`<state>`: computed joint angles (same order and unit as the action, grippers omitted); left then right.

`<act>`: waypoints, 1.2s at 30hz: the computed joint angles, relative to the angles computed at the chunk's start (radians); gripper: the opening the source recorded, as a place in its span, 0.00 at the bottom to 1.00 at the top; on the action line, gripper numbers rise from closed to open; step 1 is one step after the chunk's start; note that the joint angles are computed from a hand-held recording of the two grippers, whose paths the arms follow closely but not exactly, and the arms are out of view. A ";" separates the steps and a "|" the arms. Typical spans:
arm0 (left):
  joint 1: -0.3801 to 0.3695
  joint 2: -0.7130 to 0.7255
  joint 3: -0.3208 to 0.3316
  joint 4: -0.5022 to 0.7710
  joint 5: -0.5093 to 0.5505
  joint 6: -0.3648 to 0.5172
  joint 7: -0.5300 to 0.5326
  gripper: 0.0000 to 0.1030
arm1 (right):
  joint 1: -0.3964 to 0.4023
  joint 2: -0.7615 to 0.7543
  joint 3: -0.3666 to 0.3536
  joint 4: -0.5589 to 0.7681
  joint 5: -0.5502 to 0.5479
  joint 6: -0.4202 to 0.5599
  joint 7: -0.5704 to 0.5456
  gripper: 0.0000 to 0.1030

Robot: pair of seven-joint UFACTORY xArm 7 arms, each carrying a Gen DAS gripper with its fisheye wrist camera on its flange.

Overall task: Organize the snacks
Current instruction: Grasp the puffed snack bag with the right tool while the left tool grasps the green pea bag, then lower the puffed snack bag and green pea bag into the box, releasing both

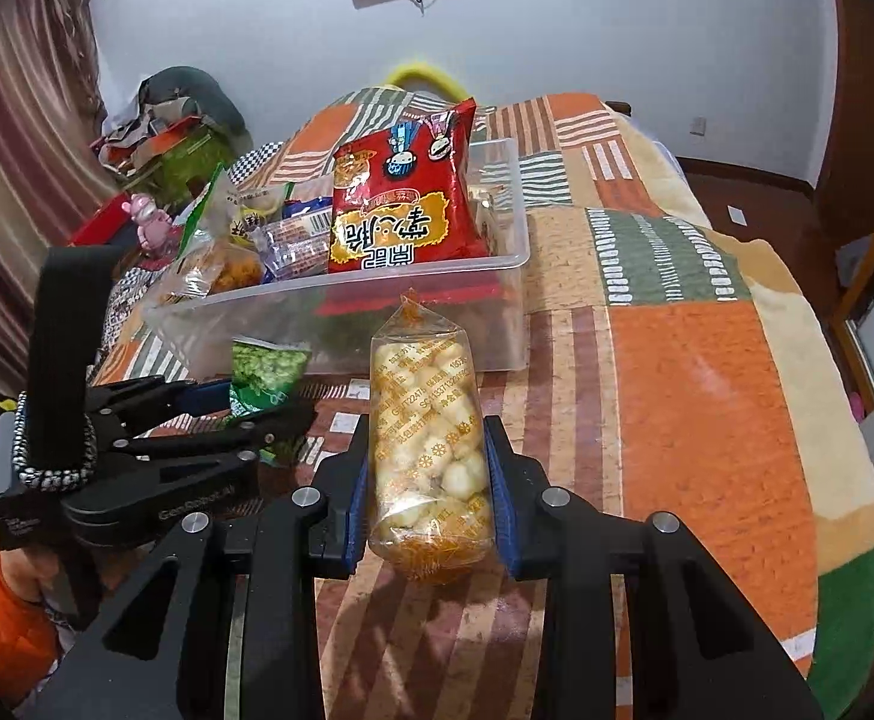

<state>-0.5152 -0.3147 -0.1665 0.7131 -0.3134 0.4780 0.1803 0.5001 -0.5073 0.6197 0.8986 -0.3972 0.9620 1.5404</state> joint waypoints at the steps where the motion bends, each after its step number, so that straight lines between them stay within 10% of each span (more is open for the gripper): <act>1: -0.004 -0.009 0.008 -0.003 -0.012 0.008 0.007 0.41 | 0.000 0.001 -0.001 0.002 -0.001 0.000 -0.001 0.30; 17: -0.004 -0.210 0.096 -0.002 -0.105 0.058 0.095 0.41 | -0.047 0.074 0.006 0.125 -0.124 -0.007 -0.065 0.29; 36: 0.053 -0.018 0.074 0.196 -0.062 -0.082 0.076 0.41 | -0.025 0.252 -0.092 0.269 -0.326 -0.036 -0.120 0.29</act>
